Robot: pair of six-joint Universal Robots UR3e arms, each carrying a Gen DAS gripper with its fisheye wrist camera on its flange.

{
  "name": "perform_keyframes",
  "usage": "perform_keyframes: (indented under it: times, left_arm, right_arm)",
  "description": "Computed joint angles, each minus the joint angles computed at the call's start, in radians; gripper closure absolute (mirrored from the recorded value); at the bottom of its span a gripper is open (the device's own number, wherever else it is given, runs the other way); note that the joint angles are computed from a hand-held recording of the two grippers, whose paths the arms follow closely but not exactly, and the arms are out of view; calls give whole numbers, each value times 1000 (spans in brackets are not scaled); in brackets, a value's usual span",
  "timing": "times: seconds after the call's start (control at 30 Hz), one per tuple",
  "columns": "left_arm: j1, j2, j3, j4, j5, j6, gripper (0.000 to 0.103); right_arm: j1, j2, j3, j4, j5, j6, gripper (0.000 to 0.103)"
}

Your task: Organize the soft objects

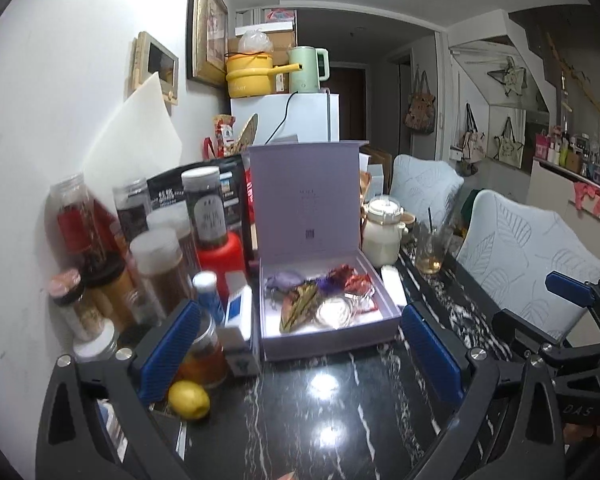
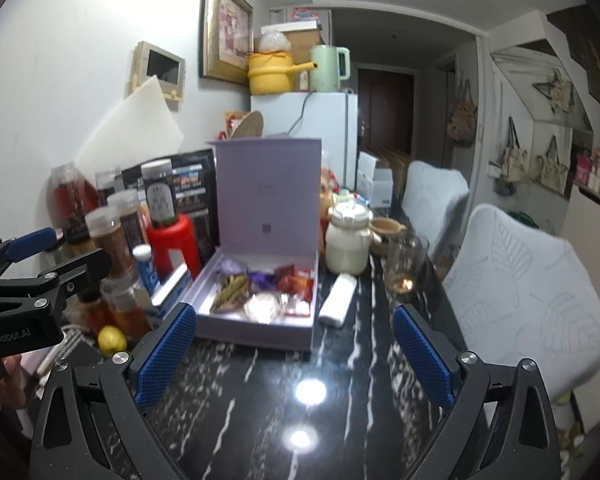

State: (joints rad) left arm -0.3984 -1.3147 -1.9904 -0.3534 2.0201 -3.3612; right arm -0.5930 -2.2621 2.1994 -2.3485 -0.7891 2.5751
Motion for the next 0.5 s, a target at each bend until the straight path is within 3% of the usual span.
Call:
perform_keyframes:
  times: [0.3,0.5]
  left_arm:
    - [-6,38,-114,11,-42,-49,1]
    - [-26,23,-147,31,-15,-73,1]
  right_arm:
    - [-65,-163,123,141,14,-100,3]
    - [-44,-153,146,108,-16,-112,3]
